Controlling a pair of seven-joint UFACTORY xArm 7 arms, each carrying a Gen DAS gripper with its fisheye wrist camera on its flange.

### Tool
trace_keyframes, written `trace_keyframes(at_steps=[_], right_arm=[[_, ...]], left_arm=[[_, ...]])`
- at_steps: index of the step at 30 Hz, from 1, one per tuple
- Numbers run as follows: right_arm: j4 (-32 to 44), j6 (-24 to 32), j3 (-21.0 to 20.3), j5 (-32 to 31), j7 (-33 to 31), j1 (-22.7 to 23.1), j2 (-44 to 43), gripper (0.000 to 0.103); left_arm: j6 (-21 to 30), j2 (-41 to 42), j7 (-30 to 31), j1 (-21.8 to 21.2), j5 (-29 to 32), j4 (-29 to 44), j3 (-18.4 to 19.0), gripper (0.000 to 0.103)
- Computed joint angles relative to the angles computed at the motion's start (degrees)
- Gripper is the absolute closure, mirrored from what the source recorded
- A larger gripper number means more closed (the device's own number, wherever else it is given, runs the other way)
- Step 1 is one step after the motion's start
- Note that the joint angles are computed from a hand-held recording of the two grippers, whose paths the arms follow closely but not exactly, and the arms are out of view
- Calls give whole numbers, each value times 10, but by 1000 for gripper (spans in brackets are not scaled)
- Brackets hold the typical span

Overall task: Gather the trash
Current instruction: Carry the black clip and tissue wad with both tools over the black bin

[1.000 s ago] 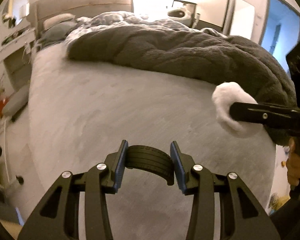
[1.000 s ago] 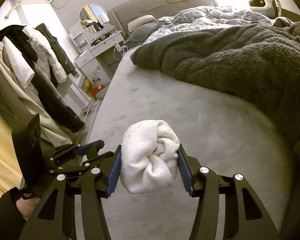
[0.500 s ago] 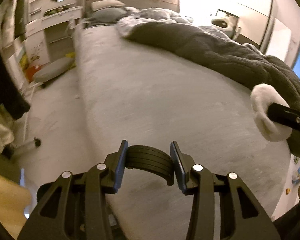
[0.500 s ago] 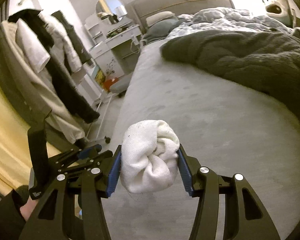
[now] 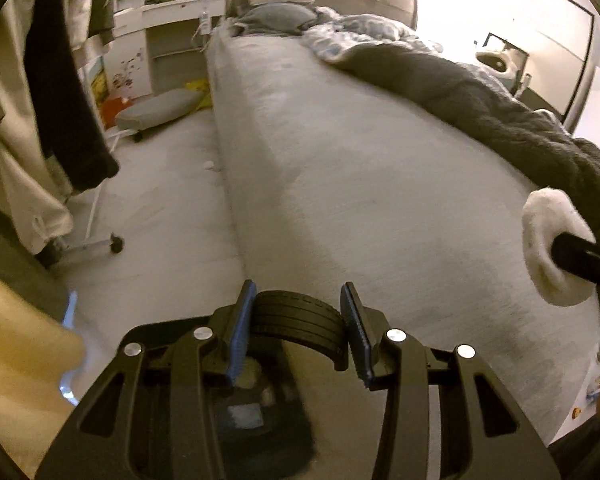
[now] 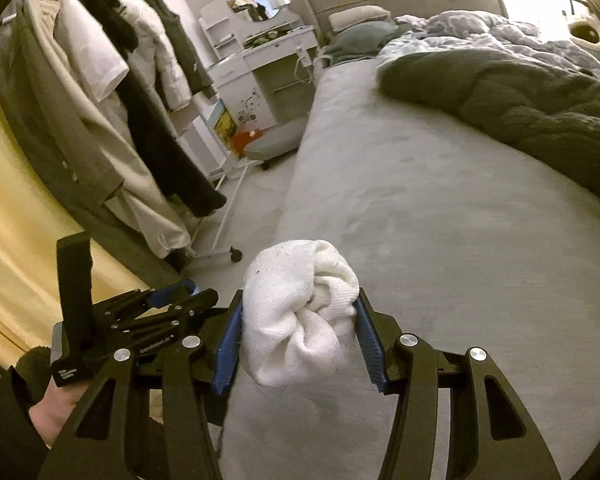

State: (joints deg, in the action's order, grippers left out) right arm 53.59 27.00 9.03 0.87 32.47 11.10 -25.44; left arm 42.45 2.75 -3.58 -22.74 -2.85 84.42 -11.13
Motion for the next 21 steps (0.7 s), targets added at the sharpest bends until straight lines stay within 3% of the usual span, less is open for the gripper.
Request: trace_keyframes(at_steps=[6,21], right_arm=[[61,-3,17,-9,-8,18,72,50],[234,25,19,-32,-40,80,260,50]], left_arm=[[25,-8,5,23,-10,-18,16,57],[175,20,40,67,-40,-24,34,55]])
